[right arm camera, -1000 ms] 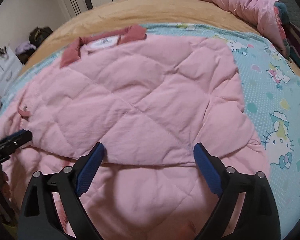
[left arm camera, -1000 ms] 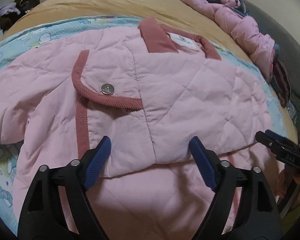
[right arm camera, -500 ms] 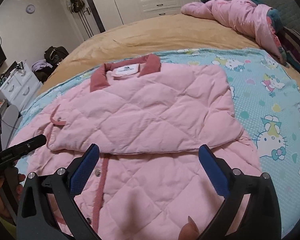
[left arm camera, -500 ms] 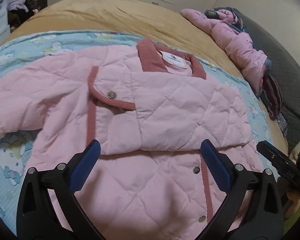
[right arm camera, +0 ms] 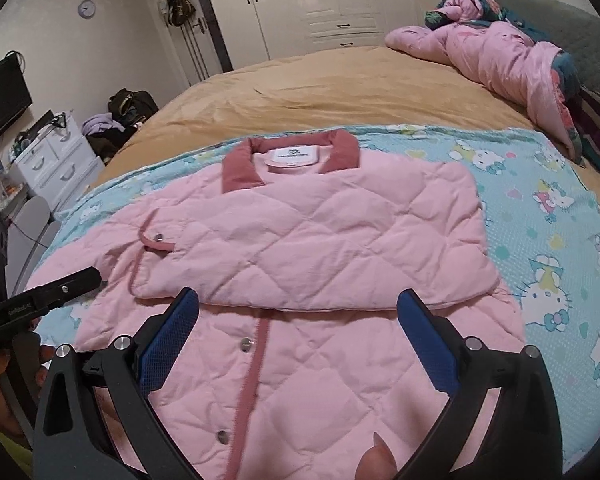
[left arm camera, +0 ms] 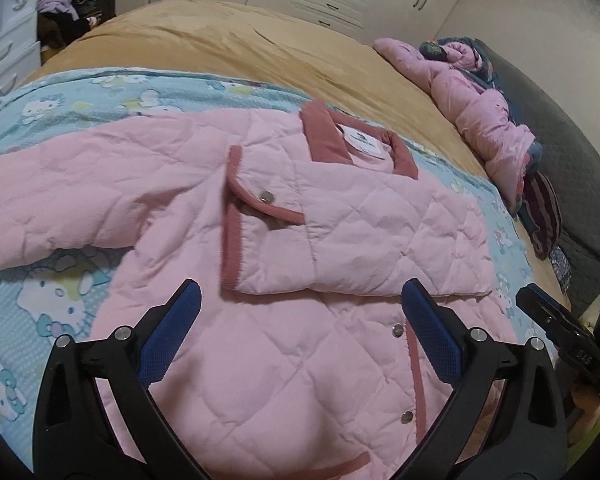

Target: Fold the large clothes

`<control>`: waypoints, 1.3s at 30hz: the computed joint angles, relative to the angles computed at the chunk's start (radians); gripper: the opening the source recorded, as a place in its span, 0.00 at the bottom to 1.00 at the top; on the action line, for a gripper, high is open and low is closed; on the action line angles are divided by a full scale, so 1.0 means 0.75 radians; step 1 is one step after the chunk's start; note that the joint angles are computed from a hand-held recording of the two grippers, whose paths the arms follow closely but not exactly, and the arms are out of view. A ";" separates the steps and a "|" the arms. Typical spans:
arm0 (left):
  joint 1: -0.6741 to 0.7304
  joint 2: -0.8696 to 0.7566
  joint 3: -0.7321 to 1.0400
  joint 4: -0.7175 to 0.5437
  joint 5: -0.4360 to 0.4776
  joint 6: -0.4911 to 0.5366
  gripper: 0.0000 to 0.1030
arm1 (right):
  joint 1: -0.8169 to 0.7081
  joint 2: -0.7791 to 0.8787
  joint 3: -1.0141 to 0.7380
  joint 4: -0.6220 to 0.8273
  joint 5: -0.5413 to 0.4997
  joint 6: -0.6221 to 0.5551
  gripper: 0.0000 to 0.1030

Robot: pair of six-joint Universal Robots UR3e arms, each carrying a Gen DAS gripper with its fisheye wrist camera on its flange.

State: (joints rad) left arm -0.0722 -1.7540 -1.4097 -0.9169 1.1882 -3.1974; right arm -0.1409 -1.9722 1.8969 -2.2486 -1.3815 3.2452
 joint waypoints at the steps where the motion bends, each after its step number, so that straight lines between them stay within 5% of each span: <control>1: 0.014 0.017 -0.014 0.000 -0.002 0.008 0.91 | 0.014 0.009 -0.011 -0.002 -0.005 0.002 0.96; 23: 0.348 0.309 -0.307 0.011 -0.070 0.136 0.91 | 0.514 0.440 -0.431 -0.076 -0.265 0.169 0.96; 39: 0.641 0.454 -0.481 0.014 -0.156 0.215 0.91 | 0.766 0.849 -0.885 -0.030 -0.330 0.199 0.96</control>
State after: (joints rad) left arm 0.4087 -1.4133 -1.7704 -0.9064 1.0711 -3.0362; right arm 0.4335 -1.3357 1.2334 -2.2709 -1.6287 3.3943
